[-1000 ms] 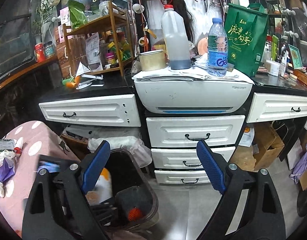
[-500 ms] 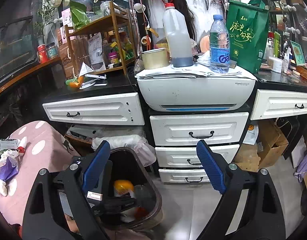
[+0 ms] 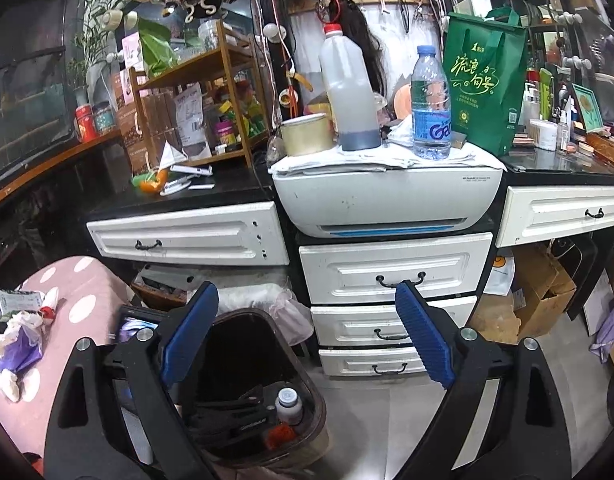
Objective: Collect trash
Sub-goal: 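Lower the juice bottle into the bin and open the left tool, then grasp the white plastic wrapper with the left tool while the right tool grasps the crumpled tissue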
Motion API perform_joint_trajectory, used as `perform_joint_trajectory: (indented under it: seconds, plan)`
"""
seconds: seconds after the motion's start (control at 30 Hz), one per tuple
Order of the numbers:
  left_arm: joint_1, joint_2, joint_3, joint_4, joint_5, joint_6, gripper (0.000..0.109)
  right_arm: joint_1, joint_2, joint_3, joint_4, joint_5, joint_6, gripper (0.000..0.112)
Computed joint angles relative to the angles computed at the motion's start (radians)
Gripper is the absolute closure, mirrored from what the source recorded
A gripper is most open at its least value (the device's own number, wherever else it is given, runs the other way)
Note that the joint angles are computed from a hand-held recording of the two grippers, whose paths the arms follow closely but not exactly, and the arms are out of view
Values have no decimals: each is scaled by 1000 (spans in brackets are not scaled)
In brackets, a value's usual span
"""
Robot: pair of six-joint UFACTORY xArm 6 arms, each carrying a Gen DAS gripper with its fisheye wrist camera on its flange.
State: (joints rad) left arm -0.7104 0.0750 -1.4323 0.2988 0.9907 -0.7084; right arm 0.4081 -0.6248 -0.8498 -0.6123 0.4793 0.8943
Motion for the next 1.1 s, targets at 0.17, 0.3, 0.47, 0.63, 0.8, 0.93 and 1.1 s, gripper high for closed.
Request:
perform_joint_trajectory:
  seconds: [0.17, 0.3, 0.47, 0.63, 0.8, 0.93, 1.1]
  plan:
    - [-16, -120, 68, 28, -39, -15, 14, -5, -40, 12, -97, -19, 103, 18]
    - [-39, -226, 132, 93, -28, -45, 11, -5, -60, 21, -120, -30, 143, 17]
    - [-57, -368, 223, 136, 4, -59, 11, 20, -48, 18, -102, -25, 112, 16]
    - [-70, -533, 333, 230, 47, -116, 11, 63, -12, 9, -43, -17, 36, 16]
    - [-87, -686, 429, 330, 140, -211, 11, 122, 20, -3, 5, -7, -39, 16]
    - [-91, -806, 499, 379, 232, -265, 11, 192, 52, -18, 21, 3, -101, 16]
    - [-73, -938, 559, 401, 341, -278, 11, 276, 106, -49, 106, 6, -235, 16]
